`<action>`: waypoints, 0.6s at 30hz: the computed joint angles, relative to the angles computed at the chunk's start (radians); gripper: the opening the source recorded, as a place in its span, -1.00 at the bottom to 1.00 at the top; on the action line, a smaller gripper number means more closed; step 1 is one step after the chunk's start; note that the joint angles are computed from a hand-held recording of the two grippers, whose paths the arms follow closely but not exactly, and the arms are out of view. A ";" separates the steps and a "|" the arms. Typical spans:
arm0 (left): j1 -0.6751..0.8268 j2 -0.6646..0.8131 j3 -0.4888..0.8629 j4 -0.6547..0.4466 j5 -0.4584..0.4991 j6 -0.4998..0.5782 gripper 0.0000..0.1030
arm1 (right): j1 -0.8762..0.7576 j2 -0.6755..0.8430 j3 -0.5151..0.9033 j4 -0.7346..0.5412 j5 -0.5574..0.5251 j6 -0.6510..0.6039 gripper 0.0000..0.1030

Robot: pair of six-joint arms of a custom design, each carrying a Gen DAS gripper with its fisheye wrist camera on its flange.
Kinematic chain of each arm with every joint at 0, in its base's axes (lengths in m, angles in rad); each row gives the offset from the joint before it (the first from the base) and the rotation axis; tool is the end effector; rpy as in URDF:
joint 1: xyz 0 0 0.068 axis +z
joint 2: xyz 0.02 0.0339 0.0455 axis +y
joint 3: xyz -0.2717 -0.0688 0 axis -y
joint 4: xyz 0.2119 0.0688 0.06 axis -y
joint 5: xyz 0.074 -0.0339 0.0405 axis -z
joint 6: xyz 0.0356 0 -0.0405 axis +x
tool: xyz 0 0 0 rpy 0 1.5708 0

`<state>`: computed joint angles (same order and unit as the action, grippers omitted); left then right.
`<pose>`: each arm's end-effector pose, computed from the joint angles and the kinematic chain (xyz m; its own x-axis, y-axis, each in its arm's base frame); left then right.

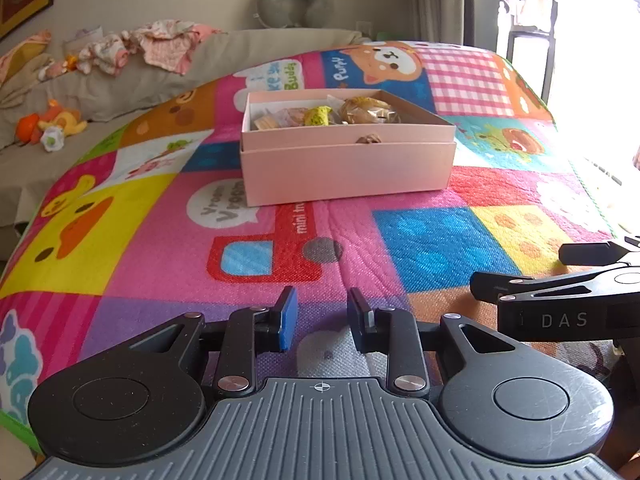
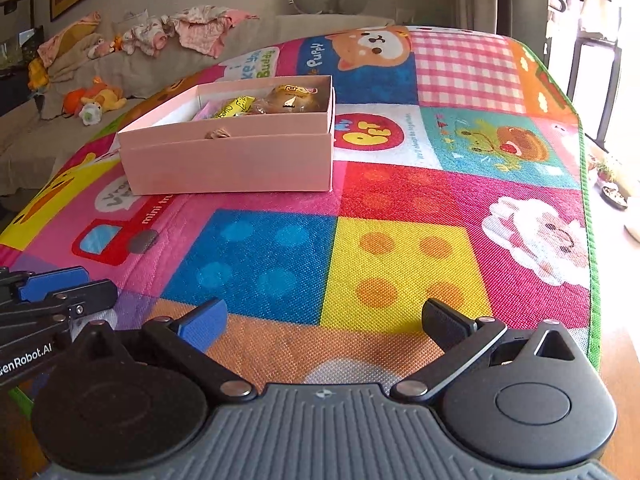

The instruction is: Organize objects

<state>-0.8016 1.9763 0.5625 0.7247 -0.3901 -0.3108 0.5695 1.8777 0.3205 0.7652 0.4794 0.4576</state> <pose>0.2199 -0.2076 0.0953 -0.5619 0.1737 -0.8088 0.3030 0.9530 -0.0058 0.2102 0.1151 0.0863 -0.6286 0.0630 -0.7752 0.0804 0.9966 0.0158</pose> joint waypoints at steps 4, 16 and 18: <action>-0.017 0.018 0.010 0.013 -0.036 -0.005 -0.41 | 0.007 0.016 -0.014 0.047 0.012 -0.028 1.00; -0.052 -0.003 -0.015 0.002 -0.070 -0.062 -0.42 | -0.010 0.022 -0.030 0.094 -0.016 -0.060 1.00; -0.057 -0.003 -0.014 0.002 -0.074 -0.063 -0.42 | -0.010 0.021 -0.029 0.092 -0.015 -0.060 1.00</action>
